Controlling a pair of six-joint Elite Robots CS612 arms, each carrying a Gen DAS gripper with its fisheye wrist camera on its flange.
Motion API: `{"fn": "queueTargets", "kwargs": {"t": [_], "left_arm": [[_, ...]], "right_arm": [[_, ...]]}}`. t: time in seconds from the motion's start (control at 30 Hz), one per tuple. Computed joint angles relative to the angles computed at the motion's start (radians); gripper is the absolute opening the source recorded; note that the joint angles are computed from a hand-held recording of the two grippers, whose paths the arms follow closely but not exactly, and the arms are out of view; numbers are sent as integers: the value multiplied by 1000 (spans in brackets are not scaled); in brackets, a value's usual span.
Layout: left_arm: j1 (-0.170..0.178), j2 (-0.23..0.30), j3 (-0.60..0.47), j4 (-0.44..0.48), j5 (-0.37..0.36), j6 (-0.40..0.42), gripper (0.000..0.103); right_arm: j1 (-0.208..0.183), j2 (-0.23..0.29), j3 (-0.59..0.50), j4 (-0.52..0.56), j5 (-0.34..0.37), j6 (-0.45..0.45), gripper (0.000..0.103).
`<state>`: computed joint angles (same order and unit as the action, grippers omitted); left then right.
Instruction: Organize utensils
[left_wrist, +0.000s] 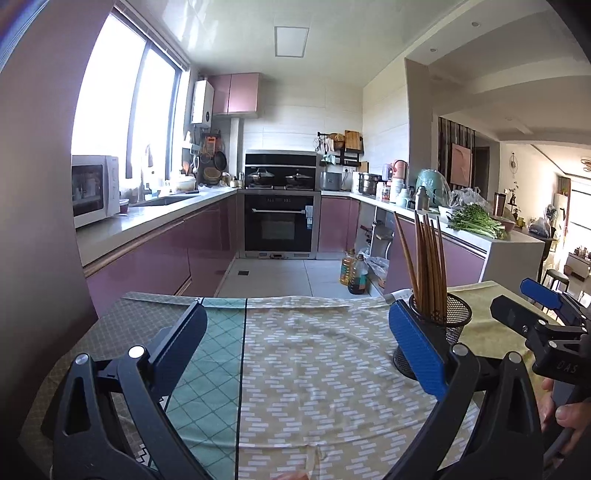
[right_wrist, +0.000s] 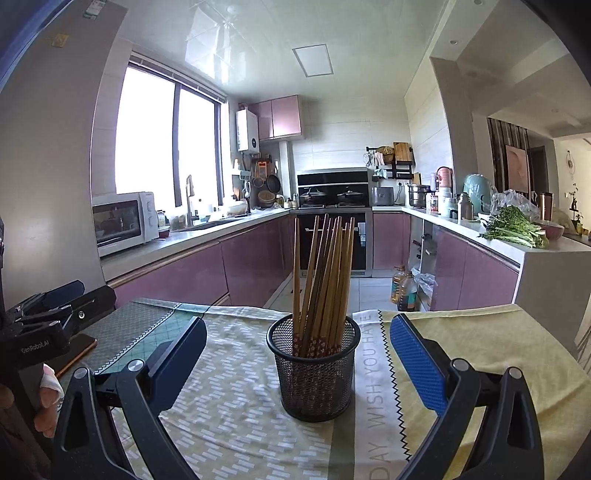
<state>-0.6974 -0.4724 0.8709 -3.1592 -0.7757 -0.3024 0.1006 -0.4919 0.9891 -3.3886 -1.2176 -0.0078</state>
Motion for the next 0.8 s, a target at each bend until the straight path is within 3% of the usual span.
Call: {"fn": "queueTargets", "kwargs": {"t": [0.33, 0.8], "left_arm": [[-15, -4, 22, -49, 38, 29, 97], [-17, -9, 33, -51, 40, 22, 97]], "right_arm": [[6, -10, 27, -49, -30, -7, 96], [7, -12, 37, -68, -38, -3, 96]]}}
